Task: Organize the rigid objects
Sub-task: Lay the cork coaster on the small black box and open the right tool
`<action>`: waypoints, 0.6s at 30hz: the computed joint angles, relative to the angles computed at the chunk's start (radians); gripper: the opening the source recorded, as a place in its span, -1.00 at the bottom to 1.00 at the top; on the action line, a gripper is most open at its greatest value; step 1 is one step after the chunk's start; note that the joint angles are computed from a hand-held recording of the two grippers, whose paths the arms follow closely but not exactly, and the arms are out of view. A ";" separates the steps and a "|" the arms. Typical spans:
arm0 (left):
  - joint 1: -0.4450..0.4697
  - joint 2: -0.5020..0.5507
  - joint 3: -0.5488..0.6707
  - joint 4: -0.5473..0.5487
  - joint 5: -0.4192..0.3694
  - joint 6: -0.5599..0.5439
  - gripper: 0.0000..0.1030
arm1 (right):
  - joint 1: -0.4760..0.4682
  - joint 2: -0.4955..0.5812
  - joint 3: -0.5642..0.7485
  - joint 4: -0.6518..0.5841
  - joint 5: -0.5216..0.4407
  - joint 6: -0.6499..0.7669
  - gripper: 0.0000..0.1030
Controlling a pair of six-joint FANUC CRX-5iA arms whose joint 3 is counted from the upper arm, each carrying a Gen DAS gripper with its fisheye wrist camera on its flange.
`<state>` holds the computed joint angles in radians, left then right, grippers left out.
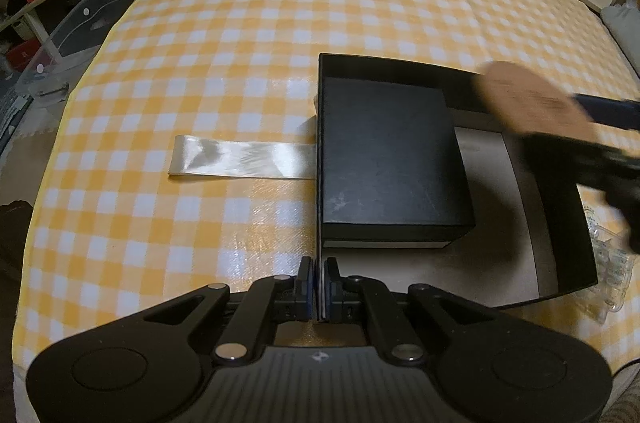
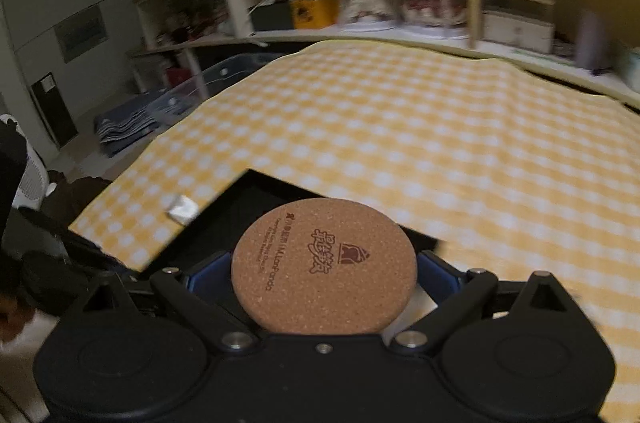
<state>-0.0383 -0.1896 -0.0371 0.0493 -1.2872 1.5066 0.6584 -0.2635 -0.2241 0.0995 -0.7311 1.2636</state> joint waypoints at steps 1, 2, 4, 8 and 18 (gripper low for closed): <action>-0.001 -0.002 -0.002 0.001 0.001 0.002 -0.90 | 0.010 0.023 0.016 -0.006 0.002 -0.014 0.92; 0.002 -0.004 -0.004 0.004 0.001 0.000 -0.90 | 0.016 0.043 0.031 -0.013 0.003 -0.028 0.93; 0.002 -0.005 -0.007 0.003 0.004 -0.001 -0.90 | 0.027 0.087 0.065 -0.026 0.005 -0.070 0.93; 0.007 -0.007 -0.013 0.013 0.009 -0.001 -0.90 | 0.043 0.148 0.107 -0.036 0.010 -0.153 0.94; 0.028 -0.015 -0.020 0.024 0.009 -0.020 -0.90 | 0.023 0.126 0.094 -0.103 -0.011 -0.158 1.00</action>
